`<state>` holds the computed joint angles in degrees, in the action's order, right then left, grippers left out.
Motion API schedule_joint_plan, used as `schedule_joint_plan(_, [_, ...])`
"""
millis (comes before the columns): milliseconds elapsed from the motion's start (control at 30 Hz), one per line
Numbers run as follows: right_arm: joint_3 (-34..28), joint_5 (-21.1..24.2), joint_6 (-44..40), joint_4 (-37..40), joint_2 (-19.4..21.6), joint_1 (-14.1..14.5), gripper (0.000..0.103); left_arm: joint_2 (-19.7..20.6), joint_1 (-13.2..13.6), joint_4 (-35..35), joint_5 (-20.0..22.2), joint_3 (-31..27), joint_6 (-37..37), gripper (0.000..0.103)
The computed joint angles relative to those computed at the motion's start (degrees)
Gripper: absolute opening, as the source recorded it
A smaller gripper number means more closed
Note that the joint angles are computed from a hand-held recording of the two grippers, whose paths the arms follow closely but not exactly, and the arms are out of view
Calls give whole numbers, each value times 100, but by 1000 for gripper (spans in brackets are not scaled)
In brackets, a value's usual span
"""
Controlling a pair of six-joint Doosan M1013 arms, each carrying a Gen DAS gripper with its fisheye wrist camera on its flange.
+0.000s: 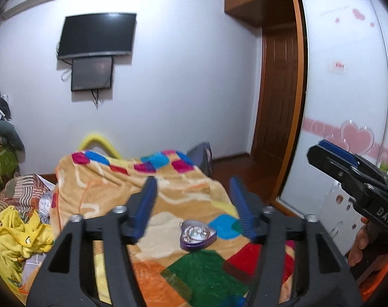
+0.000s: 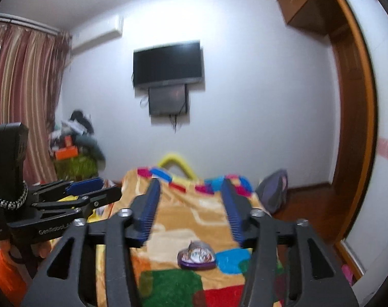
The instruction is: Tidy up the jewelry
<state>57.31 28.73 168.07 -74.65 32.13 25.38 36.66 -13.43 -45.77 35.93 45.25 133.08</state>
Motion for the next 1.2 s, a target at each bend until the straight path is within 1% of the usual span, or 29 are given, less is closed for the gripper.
schedule_joint_plan(33, [46,106,313,-365,-19,51,55,-80,20,-178,-95,134,117,67])
schedule_joint_plan(67, [50,170,461,-543,-9,74,57,-158,32,-330,-206,268,222,69])
schedule_joint_plan(100, [80,235,639,-735,-12,103,62,-213,41,-445,-312,372,313,73])
schedule_joint_plan(133, [88,287,770,-850,-9,124,69,-296,48,-619,-468,525,458,80])
schedule_joint_plan(167, [99,343,926,-962,-4,144,73,-341,53,-733,-580,614,558,83])
schedule_joint_plan(200, [112,371,1081,-1059,0,152,81,-385,62,-842,-661,699,660,89])
schedule_joint_plan(233, [118,406,1214,-1137,8,164,86,-449,65,-1010,-797,825,815,91])
schedule_joint_plan(333, [128,571,1324,-1231,11,208,94,-543,73,-1206,-973,1012,1031,95])
schedule_joint_plan(433, [130,818,1422,-1346,20,263,101,-602,82,-1274,-1035,1130,1097,96])
schedule_joint_plan(533, [90,963,1362,-1319,48,289,103,-588,87,-1128,-1005,1109,961,96])
schedule_joint_plan(900, [416,923,1407,-1360,-117,302,103,-670,61,-1082,-1094,1259,956,96])
schedule_joint_plan(1200, [471,863,1361,-1221,-163,287,103,-682,42,-1156,-1117,1278,1071,96])
